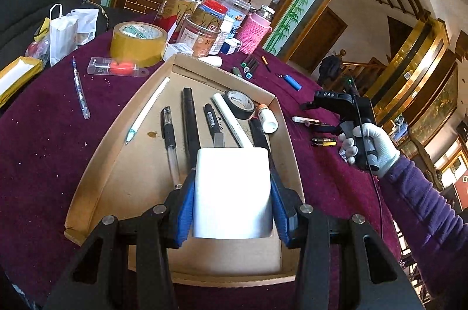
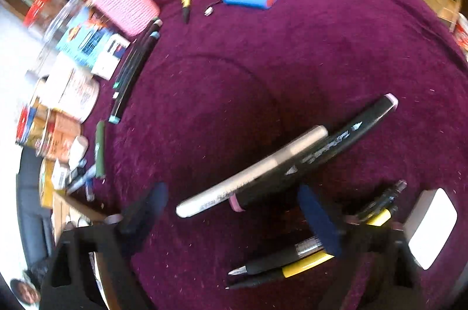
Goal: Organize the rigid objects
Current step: 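Carry the white charger over the tray with the left tool while the right tool reaches for the markers, then grasp the pink-capped black marker and white marker with the right tool while the left tool holds the charger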
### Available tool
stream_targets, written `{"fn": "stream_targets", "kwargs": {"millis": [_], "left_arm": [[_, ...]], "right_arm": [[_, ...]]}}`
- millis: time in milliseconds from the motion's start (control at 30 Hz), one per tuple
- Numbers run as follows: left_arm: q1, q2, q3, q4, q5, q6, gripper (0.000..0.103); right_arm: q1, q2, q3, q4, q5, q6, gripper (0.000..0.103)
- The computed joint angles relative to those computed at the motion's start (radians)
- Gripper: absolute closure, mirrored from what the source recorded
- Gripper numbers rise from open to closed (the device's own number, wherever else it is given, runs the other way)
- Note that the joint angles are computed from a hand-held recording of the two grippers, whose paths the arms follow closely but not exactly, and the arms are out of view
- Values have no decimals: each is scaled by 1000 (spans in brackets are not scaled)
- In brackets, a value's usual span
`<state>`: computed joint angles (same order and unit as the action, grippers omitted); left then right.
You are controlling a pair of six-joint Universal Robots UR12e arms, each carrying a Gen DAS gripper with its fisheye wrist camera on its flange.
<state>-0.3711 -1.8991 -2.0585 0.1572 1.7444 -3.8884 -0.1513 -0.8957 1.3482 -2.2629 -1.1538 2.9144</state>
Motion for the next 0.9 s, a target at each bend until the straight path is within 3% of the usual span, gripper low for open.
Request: {"fn": "stream_targets", "kwargs": {"millis": [33,100,167,300,400,467,567,700,800,833,900], "left_arm": [[1,0,-1,2,-3,2,58],[1,-1,-1,7,-12,7,58],[3,-3,-1,10,-22,13,58],[1,-6,1,16,-33,19,58],[-2,-5,2,19,-33,23,58],[-4,-4,2,18,-31,28,58],[-5,-3,5,9,-29,31,58],[-4,-3,5,4,-28,33,58],[3,-1,2,2,-29,31,58],[6,-2,2,-1,-30,30,58],[12,-3,4,-8,-34,25,58]], "right_arm": [[1,-3,6,-15,-13,17,32],[3,-12,21,-44,-59,20,60],[-1,-19,26,-29,-72,-6,73],[-9,-28,22,30,-76,-52,78],[5,-27,7,54,-130,-73,76],[-4,-24,0,62,-73,-48,76],[10,-13,-10,5,-123,-24,76],[34,-14,-8,-33,-225,-78,76],[29,-46,29,-111,-193,-124,74],[29,-48,34,-137,-182,-143,71],[32,-44,34,-208,-148,-207,39]]}}
